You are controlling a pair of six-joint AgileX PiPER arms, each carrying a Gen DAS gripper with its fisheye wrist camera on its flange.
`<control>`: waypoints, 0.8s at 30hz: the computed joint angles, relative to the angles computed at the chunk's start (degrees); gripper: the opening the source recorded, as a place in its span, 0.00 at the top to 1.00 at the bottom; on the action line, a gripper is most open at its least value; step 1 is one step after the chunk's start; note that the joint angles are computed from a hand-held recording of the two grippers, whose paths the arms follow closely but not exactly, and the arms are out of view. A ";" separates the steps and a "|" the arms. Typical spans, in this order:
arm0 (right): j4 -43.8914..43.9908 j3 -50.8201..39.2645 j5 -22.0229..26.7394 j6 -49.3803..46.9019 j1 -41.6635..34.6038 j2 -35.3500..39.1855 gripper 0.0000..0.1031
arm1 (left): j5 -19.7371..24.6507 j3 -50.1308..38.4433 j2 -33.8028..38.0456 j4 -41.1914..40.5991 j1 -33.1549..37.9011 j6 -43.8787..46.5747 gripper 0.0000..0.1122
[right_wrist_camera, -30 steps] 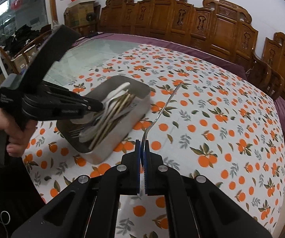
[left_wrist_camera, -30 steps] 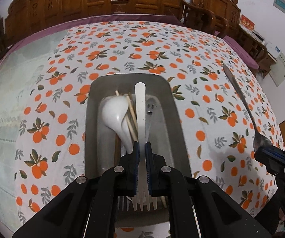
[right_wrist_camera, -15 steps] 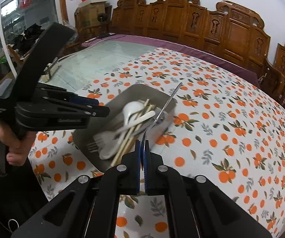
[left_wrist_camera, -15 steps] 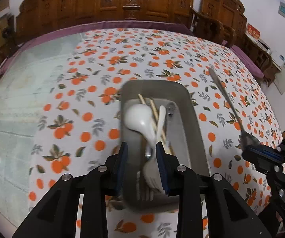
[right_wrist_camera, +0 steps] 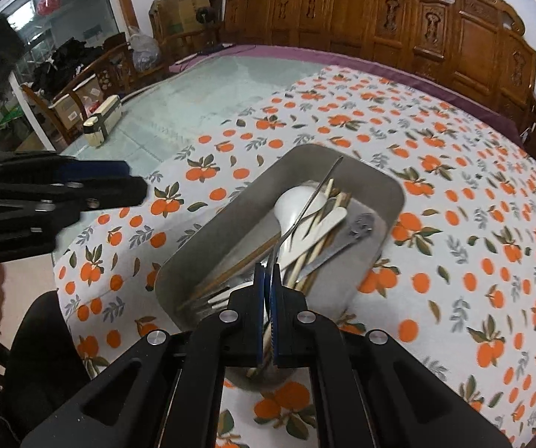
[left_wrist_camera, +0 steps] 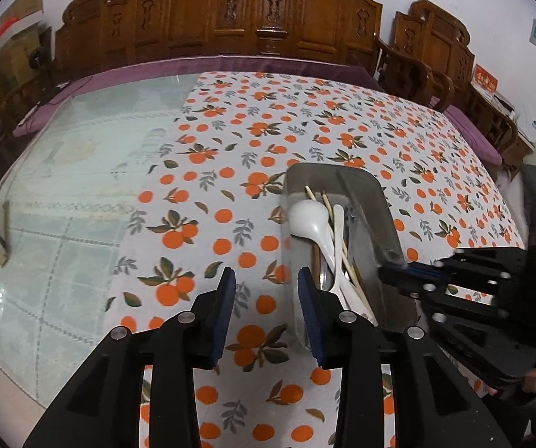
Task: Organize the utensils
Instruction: 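Lower the steel spoon into the tray and open the right gripper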
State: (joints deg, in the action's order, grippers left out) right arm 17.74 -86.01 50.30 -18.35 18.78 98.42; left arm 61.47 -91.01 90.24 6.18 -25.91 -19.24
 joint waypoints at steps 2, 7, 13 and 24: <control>-0.18 -0.89 0.38 0.50 0.24 1.26 0.97 | 0.16 0.12 -0.62 0.09 0.27 0.17 0.71; -0.27 -3.17 1.37 1.70 0.26 4.09 0.97 | 0.44 0.20 -1.32 0.37 0.55 0.30 0.70; 0.88 -3.45 1.51 1.35 -0.36 4.79 0.95 | 0.61 0.81 -1.99 0.64 0.19 0.01 0.70; 1.83 2.12 -0.42 1.41 -2.00 -3.02 0.93 | 1.26 0.78 -3.41 3.45 -2.61 -3.08 0.64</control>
